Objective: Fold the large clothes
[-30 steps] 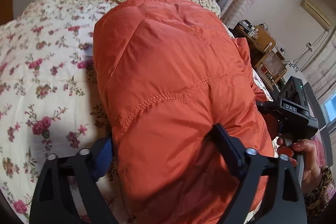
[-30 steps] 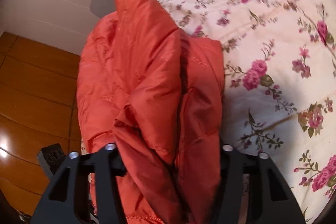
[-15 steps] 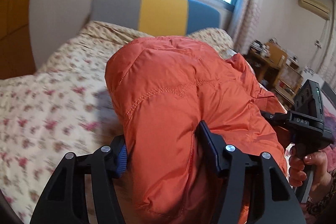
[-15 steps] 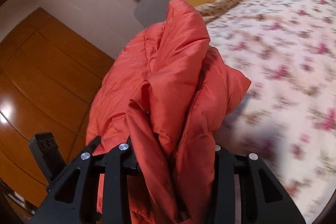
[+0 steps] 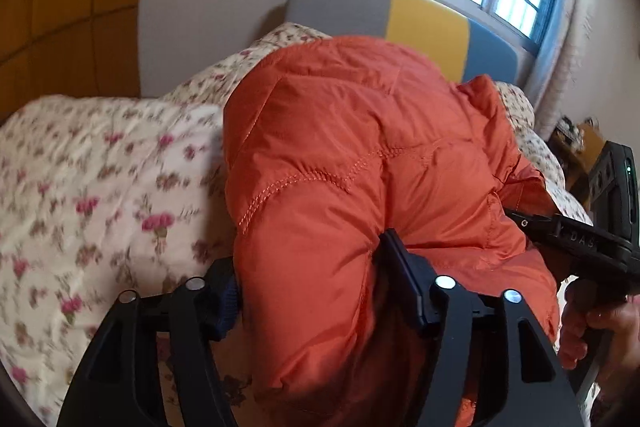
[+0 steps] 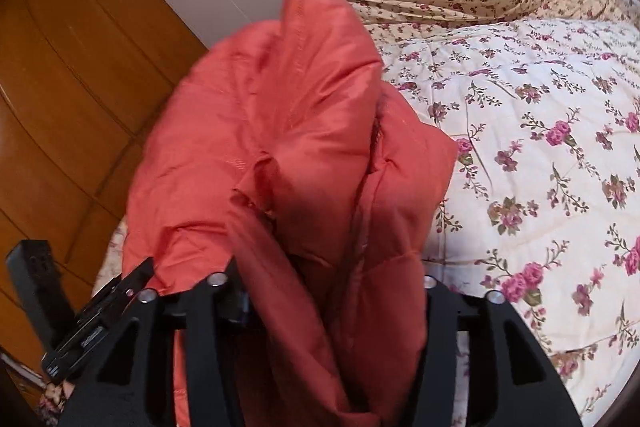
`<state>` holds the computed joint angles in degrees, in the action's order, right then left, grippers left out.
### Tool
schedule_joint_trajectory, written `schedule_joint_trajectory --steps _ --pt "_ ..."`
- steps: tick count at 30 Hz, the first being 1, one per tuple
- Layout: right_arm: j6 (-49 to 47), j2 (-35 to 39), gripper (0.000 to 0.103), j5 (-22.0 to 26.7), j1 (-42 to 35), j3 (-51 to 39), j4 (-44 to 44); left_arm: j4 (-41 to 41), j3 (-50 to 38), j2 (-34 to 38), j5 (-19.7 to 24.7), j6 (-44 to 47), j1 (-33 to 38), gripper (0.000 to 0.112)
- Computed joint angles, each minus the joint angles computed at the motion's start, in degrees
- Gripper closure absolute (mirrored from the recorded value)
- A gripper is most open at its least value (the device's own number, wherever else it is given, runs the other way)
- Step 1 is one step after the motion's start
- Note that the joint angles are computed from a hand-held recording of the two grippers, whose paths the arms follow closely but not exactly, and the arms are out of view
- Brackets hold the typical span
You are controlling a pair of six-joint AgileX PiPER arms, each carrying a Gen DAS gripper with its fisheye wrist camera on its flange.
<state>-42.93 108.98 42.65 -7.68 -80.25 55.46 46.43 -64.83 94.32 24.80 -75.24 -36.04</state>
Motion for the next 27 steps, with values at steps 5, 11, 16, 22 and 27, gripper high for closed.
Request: schedule_joint_trajectory --steps 5,11,16,22,27 --pt "-0.09 -2.95 0.049 -3.45 0.26 4.58 -2.68 9.37 0.48 0.15 5.96 -10.62 -5.46 0.045" --pt "6.47 -8.35 0.045 -7.43 0.42 9.56 -9.49 9.24 0.72 -2.56 11.09 -14.64 -8.93 0.040" --pt "5.78 -11.67 0.042 -13.09 2.12 17.07 -9.85 9.40 -0.37 0.36 14.51 -10.21 -10.54 0.032" --pt "12.27 -13.19 0.042 -13.91 3.54 17.11 -17.95 -1.11 -1.59 0.00 14.47 -2.26 -7.85 0.030" --pt "20.60 -19.74 0.034 -15.72 5.69 21.39 -27.67 -3.68 -1.54 -2.75 19.11 -4.83 -10.88 0.020"
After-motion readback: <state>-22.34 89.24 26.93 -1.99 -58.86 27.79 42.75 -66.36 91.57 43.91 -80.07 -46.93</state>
